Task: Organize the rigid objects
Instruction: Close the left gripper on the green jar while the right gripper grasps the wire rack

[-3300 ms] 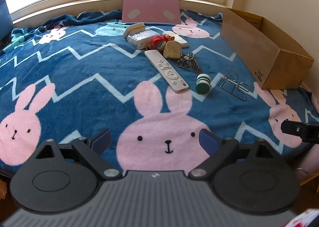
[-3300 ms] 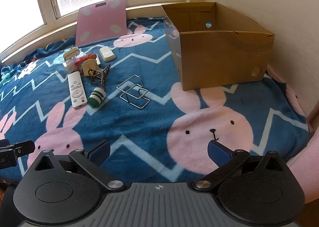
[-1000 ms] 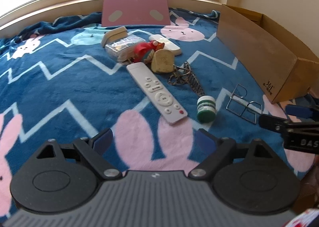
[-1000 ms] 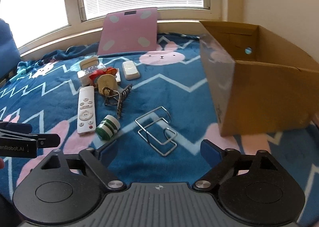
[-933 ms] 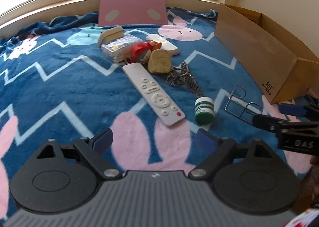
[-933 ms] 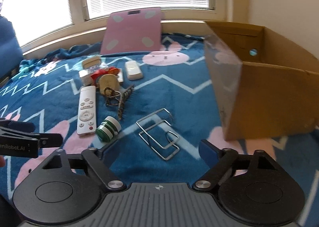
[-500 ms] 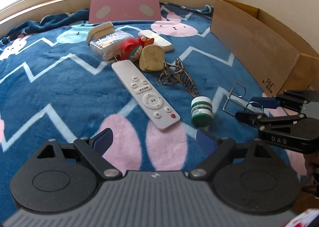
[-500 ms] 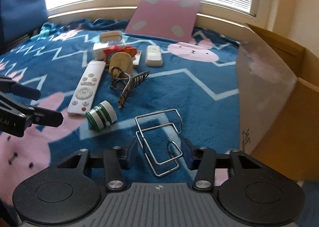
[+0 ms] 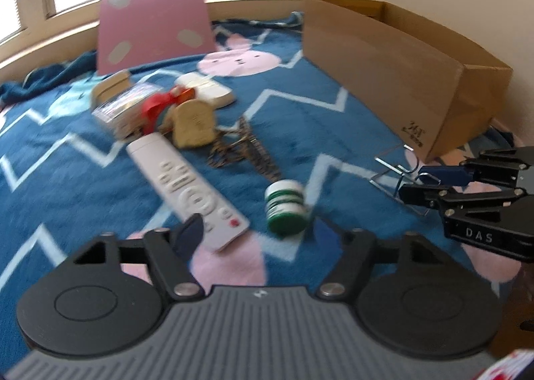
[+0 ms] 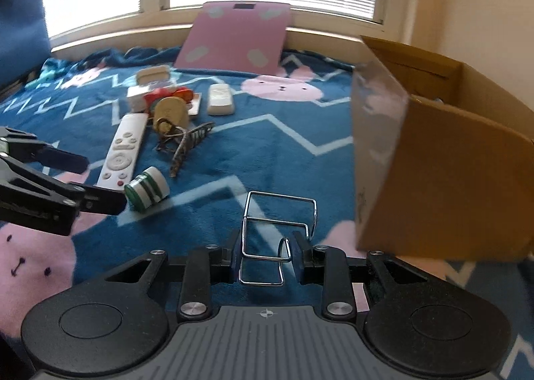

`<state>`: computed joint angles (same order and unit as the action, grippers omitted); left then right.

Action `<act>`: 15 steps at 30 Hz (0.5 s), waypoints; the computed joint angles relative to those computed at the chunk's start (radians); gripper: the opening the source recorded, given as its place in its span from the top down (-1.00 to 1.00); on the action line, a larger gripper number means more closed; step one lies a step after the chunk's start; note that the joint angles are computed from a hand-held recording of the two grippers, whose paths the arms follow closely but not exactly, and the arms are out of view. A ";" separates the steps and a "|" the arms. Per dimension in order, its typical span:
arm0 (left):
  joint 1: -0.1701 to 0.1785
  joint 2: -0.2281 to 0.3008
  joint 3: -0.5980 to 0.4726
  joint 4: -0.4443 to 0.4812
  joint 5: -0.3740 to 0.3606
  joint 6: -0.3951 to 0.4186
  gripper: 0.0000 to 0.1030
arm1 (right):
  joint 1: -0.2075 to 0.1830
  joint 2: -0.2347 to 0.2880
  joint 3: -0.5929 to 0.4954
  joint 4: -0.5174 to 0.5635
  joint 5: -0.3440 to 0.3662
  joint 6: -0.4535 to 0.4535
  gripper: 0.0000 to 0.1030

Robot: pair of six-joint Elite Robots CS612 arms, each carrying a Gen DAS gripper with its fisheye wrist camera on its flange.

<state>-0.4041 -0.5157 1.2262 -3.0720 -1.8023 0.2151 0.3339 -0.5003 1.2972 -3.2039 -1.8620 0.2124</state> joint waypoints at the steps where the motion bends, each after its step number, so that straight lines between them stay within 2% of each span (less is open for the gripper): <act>1: -0.002 0.003 -0.005 -0.002 -0.003 0.007 0.00 | 0.000 -0.001 0.002 0.001 -0.001 0.007 0.48; 3: -0.010 0.010 -0.015 0.000 -0.001 0.027 0.17 | 0.000 -0.001 0.004 0.003 0.000 0.016 0.48; 7: -0.020 0.026 -0.041 0.029 0.012 0.046 0.36 | 0.001 0.001 0.003 0.002 -0.008 0.029 0.48; 12: -0.028 0.037 -0.053 0.034 0.025 0.061 0.44 | 0.001 0.005 -0.004 0.015 -0.008 0.033 0.48; 15: -0.028 0.037 -0.052 0.038 0.026 0.044 0.47 | 0.001 0.005 -0.005 0.017 -0.003 0.036 0.48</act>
